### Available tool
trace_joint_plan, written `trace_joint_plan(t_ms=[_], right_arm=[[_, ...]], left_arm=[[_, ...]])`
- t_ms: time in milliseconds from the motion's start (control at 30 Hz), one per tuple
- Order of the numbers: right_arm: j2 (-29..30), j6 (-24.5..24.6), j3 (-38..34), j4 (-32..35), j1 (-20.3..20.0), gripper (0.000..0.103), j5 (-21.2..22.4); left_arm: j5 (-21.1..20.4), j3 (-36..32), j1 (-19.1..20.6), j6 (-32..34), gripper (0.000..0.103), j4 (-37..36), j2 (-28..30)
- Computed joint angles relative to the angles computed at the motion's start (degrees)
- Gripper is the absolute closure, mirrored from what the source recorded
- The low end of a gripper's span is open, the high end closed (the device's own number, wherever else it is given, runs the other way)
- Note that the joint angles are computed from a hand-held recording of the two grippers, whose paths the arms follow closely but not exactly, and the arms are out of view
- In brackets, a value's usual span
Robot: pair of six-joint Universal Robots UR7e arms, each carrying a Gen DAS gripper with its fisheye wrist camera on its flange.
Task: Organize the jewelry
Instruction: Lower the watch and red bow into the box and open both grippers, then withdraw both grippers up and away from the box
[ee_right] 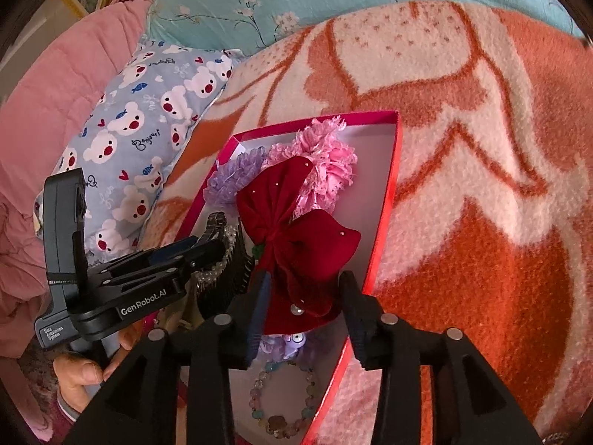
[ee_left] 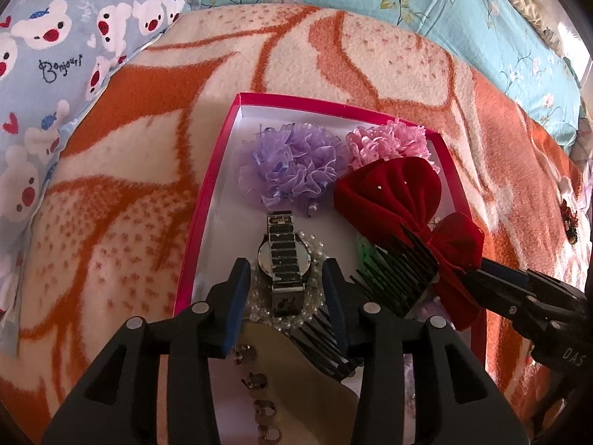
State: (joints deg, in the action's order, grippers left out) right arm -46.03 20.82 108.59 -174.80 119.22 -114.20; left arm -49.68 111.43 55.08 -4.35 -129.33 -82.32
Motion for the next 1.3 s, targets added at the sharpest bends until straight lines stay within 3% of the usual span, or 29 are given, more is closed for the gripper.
trace_joint_plan(t_ms=[233, 567, 700, 867, 933, 1033, 1300], right_arm=[[-1.2, 0.1, 0.8, 0.0, 1.1, 0.057, -1.4], [-2.1, -0.6, 1.0, 1.5, 3.4, 0.051, -3.2], [-2.2, -0.5, 0.9, 2.5, 4.3, 0.048, -4.2], [-2.5, -0.4, 1.2, 3.2, 5.2, 0.032, -4.5], [-2.7, -0.4, 1.3, 3.6, 5.6, 0.029, -4.6], [-3.0, -0.1, 1.7, 4.2, 6.1, 0.027, -4.8], [-4.6, 1.7, 3.6, 4.7, 6.8, 0.021, -4.3]], left_arm=[[0.4, 0.6, -1.7, -0.1, 0.050, -0.6, -2.0], [1.1, 2.8, -3.3, -1.0, 0.050, 0.7, -5.4], [1.7, 3.7, -3.5, -3.0, 0.042, 2.0, -7.0], [2.4, 5.1, -4.1, -5.5, 0.035, 4.2, -9.7], [3.2, 5.7, -4.7, -6.4, 0.025, 5.2, -10.8], [4.0, 6.7, -5.5, -7.6, 0.019, 6.6, -12.4], [4.3, 8.3, -6.9, -11.1, 0.019, 11.1, -16.2]])
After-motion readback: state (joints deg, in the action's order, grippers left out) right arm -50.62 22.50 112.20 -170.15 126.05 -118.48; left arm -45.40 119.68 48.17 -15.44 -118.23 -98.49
